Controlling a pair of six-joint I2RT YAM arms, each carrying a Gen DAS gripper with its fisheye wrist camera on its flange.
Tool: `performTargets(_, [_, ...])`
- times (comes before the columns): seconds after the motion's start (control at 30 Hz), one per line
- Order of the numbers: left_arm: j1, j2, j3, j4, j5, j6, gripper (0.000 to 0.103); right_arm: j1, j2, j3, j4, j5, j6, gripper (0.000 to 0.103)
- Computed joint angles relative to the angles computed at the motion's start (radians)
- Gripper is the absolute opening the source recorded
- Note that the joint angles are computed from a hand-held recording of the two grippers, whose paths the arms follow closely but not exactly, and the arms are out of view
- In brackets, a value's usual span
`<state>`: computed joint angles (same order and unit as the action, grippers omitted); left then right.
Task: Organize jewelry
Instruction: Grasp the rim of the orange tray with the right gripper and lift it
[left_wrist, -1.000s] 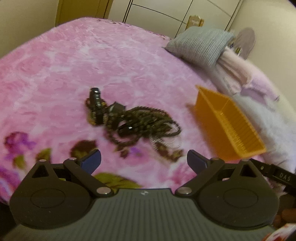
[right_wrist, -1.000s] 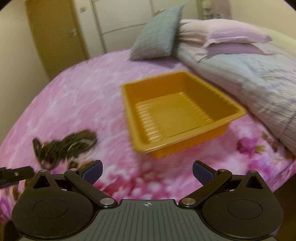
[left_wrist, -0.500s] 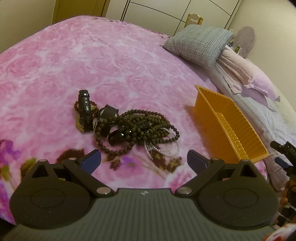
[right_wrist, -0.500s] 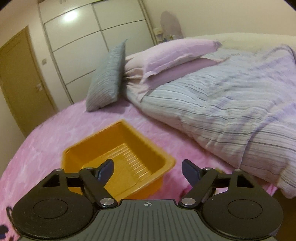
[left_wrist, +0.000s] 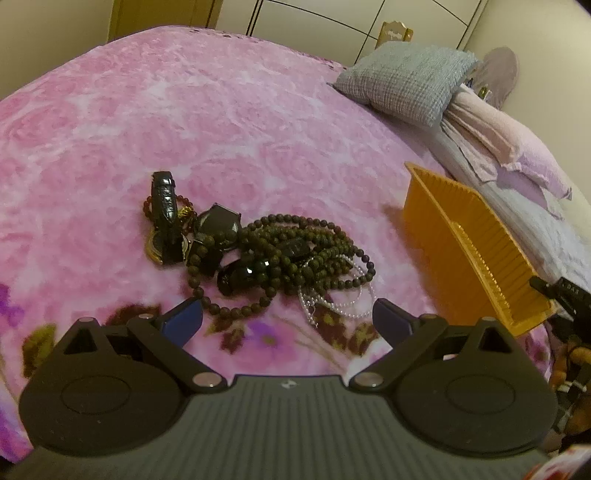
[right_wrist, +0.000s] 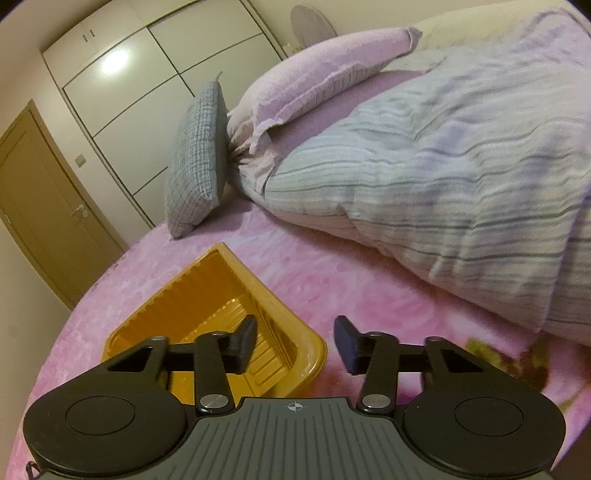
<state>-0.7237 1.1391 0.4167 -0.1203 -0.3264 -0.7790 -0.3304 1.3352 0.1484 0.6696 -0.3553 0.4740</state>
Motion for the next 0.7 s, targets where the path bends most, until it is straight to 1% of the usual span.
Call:
performTargets(0.07, [-0.009,0.027,0.011,-0.002,-0.01,0.008,0.096,-0.005,0.045,0.006,0.039,-0.016,0.019,0.038])
performTargets(0.1, [-0.012,0.037,0.014,0.001,-0.011,0.008,0.096,-0.004,0.059,0.009,0.051,-0.02,0.026,0.034])
performTargets(0.17, [-0.015,0.045,0.011,0.01,-0.004,0.004,0.096,-0.01,0.081,0.017,0.066,-0.041,0.031,0.03])
performTargets(0.23, [-0.028,0.053,0.012,0.013,-0.008,-0.003,0.096,-0.018,0.092,0.02,0.074,-0.061,0.042,0.025])
performTargets(0.3, [-0.03,0.052,0.009,0.016,-0.005,-0.006,0.096,-0.019,0.093,0.022,0.074,-0.071,0.05,0.022])
performTargets(0.4, [-0.032,0.042,0.007,0.01,-0.011,-0.009,0.096,-0.014,0.049,0.023,0.022,-0.064,0.041,0.018])
performTargets(0.43, [-0.031,0.038,0.006,0.008,-0.013,-0.008,0.096,-0.003,0.009,0.019,-0.011,-0.051,0.029,0.017])
performTargets(0.5, [-0.027,0.021,-0.002,0.005,-0.019,-0.007,0.096,0.044,-0.09,0.007,-0.085,0.008,-0.005,0.014])
performTargets(0.6, [-0.02,-0.007,-0.013,-0.004,-0.024,-0.002,0.096,0.143,-0.253,-0.012,-0.193,0.114,-0.035,0.009])
performTargets(0.7, [-0.013,-0.044,-0.029,-0.014,-0.024,0.002,0.095,0.284,-0.405,-0.022,-0.298,0.26,-0.065,0.008])
